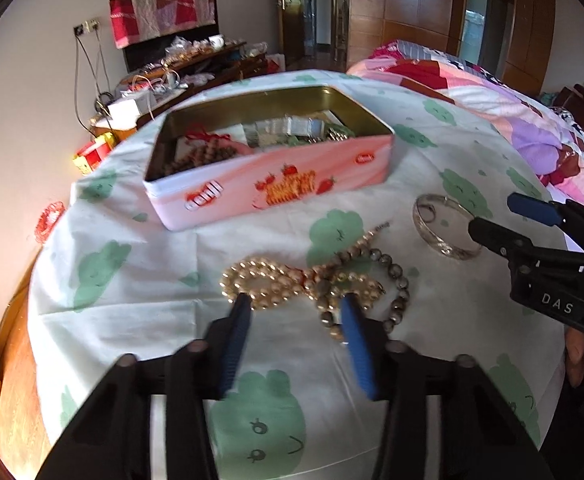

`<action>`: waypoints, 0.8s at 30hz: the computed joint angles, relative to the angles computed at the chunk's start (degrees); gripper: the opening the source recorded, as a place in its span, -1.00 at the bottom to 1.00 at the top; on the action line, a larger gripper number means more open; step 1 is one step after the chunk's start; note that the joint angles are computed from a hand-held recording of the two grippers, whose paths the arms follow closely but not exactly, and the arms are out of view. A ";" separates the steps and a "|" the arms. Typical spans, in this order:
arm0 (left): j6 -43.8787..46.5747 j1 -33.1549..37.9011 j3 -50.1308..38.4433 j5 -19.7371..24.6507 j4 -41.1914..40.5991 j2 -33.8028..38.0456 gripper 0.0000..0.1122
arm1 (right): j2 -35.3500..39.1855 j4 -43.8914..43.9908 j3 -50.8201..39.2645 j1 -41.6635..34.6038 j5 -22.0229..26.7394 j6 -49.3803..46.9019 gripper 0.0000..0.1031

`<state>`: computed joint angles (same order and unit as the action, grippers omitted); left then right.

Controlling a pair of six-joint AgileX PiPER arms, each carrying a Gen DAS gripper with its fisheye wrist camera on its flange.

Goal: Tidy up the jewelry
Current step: 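Reach the left gripper to the black bead bracelet and grasp it, then grasp the silver bangle with the right gripper while the left holds the black bracelet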

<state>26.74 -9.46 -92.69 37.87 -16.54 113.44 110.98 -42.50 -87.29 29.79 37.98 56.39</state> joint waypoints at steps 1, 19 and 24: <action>1.05 0.23 -0.36 0.72 -1.16 0.28 -0.42 | 0.08 0.02 -0.05 0.00 0.04 0.05 0.37; 8.17 5.76 -4.18 3.51 -13.05 -1.18 -0.88 | 0.25 5.37 -1.61 -0.55 -2.10 -5.26 0.51; 6.49 7.09 -6.80 4.43 -12.58 0.48 -0.88 | 2.93 12.55 -6.82 -1.02 -0.94 -13.55 0.66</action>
